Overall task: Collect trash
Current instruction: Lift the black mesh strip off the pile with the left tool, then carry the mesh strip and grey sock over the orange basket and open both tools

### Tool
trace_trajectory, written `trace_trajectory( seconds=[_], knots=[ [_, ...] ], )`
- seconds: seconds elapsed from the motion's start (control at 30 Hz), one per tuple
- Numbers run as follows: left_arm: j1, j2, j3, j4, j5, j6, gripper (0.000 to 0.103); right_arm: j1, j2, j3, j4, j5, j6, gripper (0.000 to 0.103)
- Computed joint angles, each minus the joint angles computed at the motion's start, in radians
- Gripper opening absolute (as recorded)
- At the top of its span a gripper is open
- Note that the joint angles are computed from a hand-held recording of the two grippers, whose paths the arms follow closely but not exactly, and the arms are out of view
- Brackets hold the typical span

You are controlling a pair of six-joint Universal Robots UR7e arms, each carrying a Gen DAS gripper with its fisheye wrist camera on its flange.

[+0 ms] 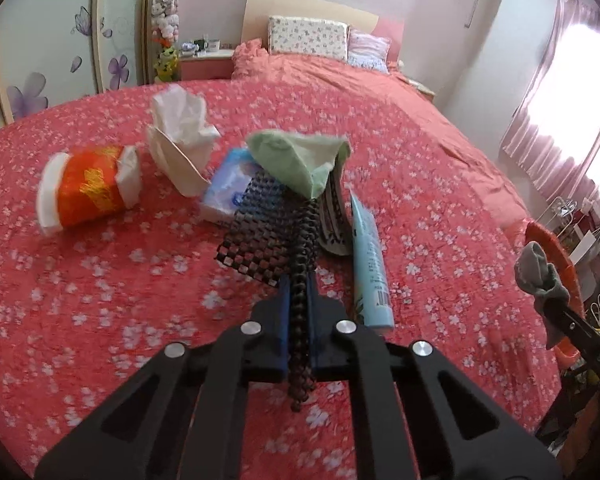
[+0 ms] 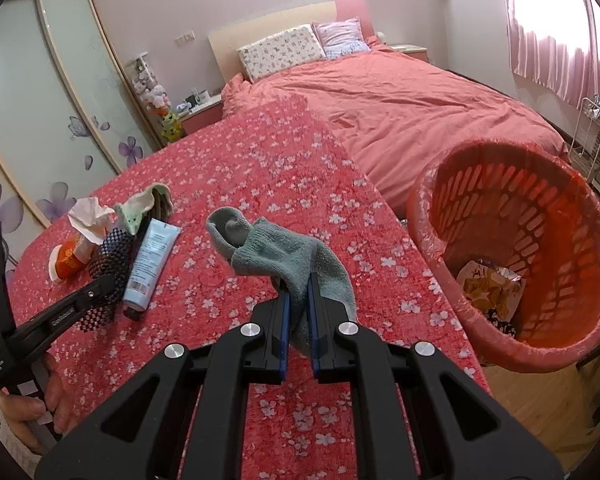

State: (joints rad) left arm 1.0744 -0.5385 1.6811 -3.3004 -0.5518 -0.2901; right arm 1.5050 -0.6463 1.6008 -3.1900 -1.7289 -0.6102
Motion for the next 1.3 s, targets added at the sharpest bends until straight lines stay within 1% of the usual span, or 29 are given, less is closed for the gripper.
trace_trajectory(
  seconds=[0.13,0.3,0.53,0.7,0.87,1.03,1.3],
  knots=[
    [-0.033,-0.025,0.040,-0.067,0.026,0.042,0.007,0.001,-0.020,0.017,-0.018,0.025,0.002,0.008],
    [-0.074,-0.043,0.054,-0.130,0.041,0.086,0.007,0.000,-0.044,0.037,-0.038,0.054,0.003,0.008],
    [-0.132,-0.030,0.015,-0.166,0.028,0.160,0.007,-0.008,-0.085,0.064,-0.075,0.094,0.018,0.008],
    [-0.164,0.018,-0.063,-0.143,-0.021,0.202,0.007,-0.023,-0.120,0.081,-0.111,0.125,0.043,0.008],
    [-0.185,0.076,-0.145,-0.110,-0.092,0.241,0.007,-0.043,-0.145,0.084,-0.150,0.146,0.073,0.008],
    [-0.189,0.146,-0.252,-0.052,-0.159,0.258,0.007,-0.062,-0.154,0.069,-0.183,0.149,0.111,0.008],
    [-0.179,0.245,-0.415,0.030,-0.236,0.276,0.007,-0.104,-0.157,0.023,-0.201,0.152,0.174,0.008]
  ],
)
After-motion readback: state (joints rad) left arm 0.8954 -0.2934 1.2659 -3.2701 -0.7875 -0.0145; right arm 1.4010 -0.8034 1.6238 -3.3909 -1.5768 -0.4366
